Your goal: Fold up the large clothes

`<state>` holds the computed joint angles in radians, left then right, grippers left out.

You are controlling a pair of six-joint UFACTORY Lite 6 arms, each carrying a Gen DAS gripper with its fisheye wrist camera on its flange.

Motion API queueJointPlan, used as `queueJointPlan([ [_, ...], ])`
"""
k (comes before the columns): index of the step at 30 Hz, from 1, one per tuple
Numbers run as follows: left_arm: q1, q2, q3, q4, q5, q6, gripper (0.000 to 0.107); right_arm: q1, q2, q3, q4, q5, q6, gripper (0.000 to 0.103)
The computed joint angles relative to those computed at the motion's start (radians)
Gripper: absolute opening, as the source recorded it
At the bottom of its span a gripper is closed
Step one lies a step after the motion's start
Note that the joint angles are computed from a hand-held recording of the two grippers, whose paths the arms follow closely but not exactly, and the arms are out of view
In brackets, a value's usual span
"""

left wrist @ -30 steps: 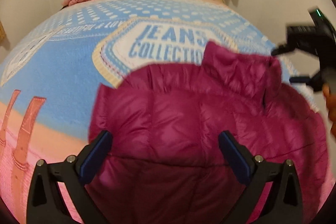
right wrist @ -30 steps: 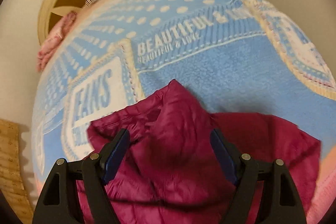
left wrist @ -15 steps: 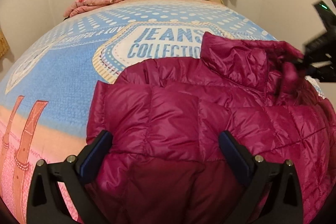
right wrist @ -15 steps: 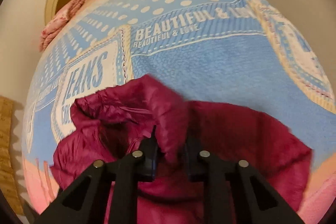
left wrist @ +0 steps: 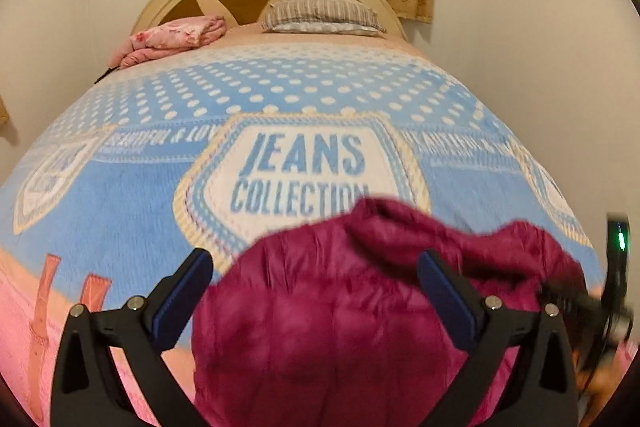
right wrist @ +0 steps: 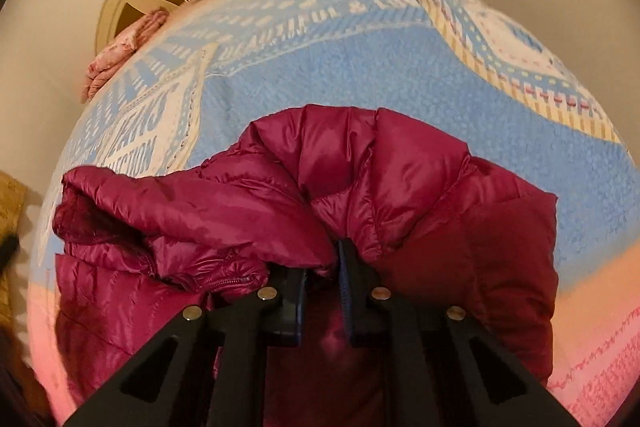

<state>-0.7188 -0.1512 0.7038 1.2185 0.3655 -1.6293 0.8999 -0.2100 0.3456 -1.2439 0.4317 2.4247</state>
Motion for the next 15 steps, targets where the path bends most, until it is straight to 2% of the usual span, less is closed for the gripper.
queueJointPlan([
  [3,0.111,0.115,0.125,-0.137,-0.108,0.122,0.103,0.043,-0.007,-0.037,-0.13,0.032,0.15,0.012],
  [6,0.164,0.28,0.285,-0.339,-0.123,0.292,0.103,0.071,-0.029,-0.085,-0.243,0.05,0.299,0.012],
  [9,0.17,0.43,0.408,-0.454,-0.115,0.405,0.103,0.087,-0.023,-0.09,-0.27,0.066,0.335,0.012],
  [10,0.152,0.488,0.456,-0.42,-0.084,0.391,0.103,0.09,-0.018,-0.088,-0.275,0.07,0.339,0.012],
  [13,0.055,0.617,0.549,-0.273,0.116,0.321,0.09,0.09,-0.033,-0.106,-0.308,0.068,0.379,0.012],
  [15,0.028,0.596,0.484,-0.231,0.136,0.298,0.088,0.093,-0.055,-0.128,-0.332,0.064,0.41,0.012],
])
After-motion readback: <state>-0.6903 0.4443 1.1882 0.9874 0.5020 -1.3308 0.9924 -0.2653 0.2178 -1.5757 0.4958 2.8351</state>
